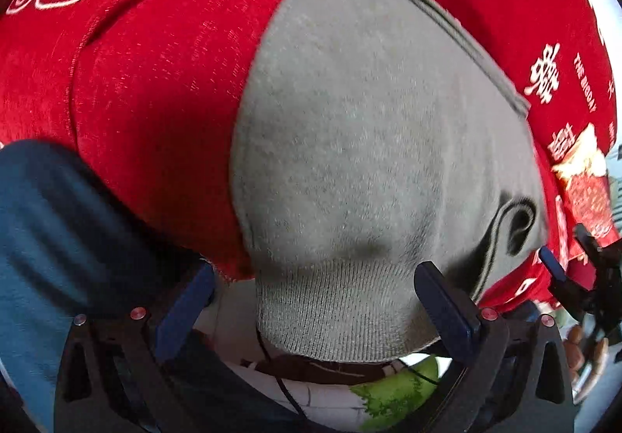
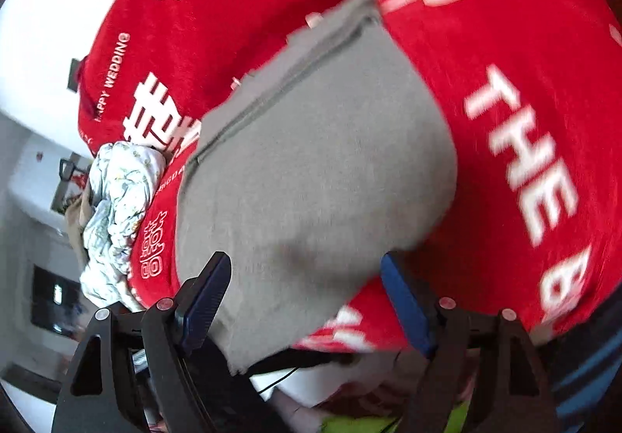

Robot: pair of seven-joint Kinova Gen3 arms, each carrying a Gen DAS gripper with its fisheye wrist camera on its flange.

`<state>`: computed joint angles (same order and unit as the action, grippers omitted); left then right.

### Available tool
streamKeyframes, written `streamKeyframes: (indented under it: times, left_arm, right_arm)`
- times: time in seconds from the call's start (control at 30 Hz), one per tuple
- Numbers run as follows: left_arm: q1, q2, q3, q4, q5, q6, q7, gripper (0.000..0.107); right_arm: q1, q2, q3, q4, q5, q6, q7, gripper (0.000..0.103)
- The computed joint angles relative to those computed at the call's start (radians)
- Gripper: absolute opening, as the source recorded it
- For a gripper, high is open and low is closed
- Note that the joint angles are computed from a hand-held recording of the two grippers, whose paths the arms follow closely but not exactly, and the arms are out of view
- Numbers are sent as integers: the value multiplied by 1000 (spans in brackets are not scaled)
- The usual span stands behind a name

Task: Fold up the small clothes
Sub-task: 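Close both tools on the grey sweater hem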

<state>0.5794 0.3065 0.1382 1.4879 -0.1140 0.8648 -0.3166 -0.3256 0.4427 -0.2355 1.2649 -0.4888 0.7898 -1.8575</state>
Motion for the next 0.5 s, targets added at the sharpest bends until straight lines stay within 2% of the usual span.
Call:
streamKeyframes:
  times: [0.07, 0.17, 0.23, 0.3, 0.33, 0.4, 0.43, 0.47, 0.5]
  left_arm:
    - [4, -4, -9, 22, 15, -25, 8, 103]
    - [-35, -31, 5, 104, 75, -118, 23, 103]
    - [-16, -23, -10, 105, 72, -118, 24, 103]
    - [-9, 3, -11, 72, 87, -90, -15, 103]
    - [-32, 20, 13, 60, 109, -87, -54, 103]
    - [-117, 56, 97, 63, 186, -122, -134, 103]
    - [-149, 69, 119, 77, 227, -147, -166, 98]
    - [-182, 66, 145, 105, 263, -187, -201, 85]
    - [-228, 60, 190, 126, 304, -228, -239, 39]
  right_arm:
    - [41, 13, -52, 25, -81, -8, 55, 82]
    - [43, 46, -80, 20, -142, -14, 106, 82]
    - [40, 87, -95, -1, -182, -23, 124, 82]
    - [15, 114, -75, -26, -175, -28, 100, 81]
    - [13, 120, -77, -32, -174, -34, 96, 73]
    - [7, 122, -80, -49, -157, -31, 118, 30]
    - [-1, 124, -73, -65, -136, -9, 120, 8]
    - [-16, 116, -58, -66, -114, -3, 108, 8]
    - [-23, 100, -55, -49, -98, -14, 112, 8]
